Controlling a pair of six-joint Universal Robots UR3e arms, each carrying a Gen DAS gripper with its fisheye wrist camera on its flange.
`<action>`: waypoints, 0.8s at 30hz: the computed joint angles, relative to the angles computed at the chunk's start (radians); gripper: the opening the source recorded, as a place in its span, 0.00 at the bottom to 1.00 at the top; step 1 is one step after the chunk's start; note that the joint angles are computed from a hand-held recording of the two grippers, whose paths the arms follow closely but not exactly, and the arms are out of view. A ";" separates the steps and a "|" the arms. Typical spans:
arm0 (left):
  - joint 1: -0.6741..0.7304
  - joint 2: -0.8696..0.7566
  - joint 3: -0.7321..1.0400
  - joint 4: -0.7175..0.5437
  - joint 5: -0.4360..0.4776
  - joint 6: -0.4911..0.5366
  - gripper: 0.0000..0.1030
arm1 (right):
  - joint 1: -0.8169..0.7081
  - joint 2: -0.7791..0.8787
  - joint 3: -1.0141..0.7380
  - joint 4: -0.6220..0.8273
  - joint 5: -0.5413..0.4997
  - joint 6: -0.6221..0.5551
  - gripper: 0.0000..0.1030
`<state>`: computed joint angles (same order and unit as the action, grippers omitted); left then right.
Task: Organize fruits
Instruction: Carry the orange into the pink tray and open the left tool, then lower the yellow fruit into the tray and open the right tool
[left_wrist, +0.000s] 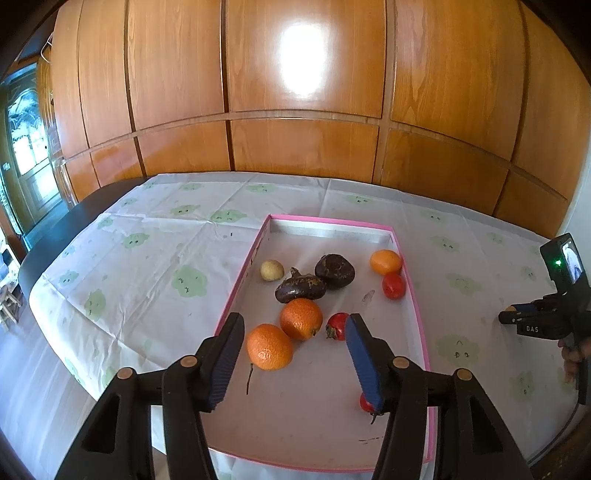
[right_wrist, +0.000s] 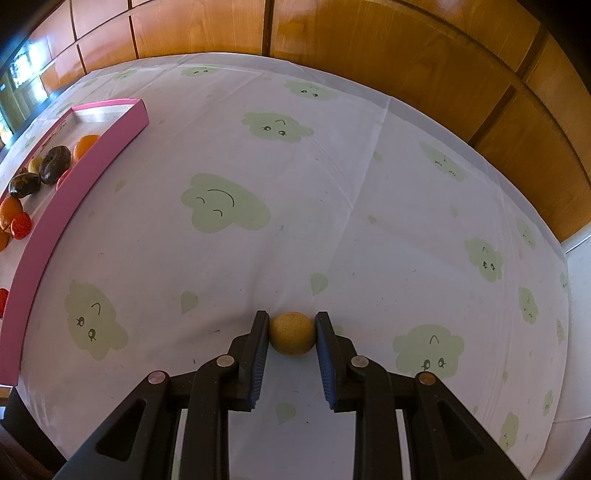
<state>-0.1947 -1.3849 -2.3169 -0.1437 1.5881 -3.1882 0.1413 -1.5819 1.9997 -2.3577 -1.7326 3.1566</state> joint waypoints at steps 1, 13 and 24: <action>0.003 0.001 -0.004 0.001 -0.002 0.000 0.58 | 0.002 0.000 0.001 -0.002 -0.002 0.002 0.25; 0.092 0.031 -0.061 0.018 -0.032 0.012 0.70 | 0.045 0.003 0.019 -0.035 -0.048 0.026 0.25; 0.247 0.108 -0.136 0.013 -0.133 0.056 0.74 | 0.090 0.024 -0.125 0.059 0.051 0.135 0.24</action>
<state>0.0520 -1.2766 -2.4525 -0.1304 1.4546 -3.1323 0.2311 -1.5577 1.8743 -2.2982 -1.6817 3.2919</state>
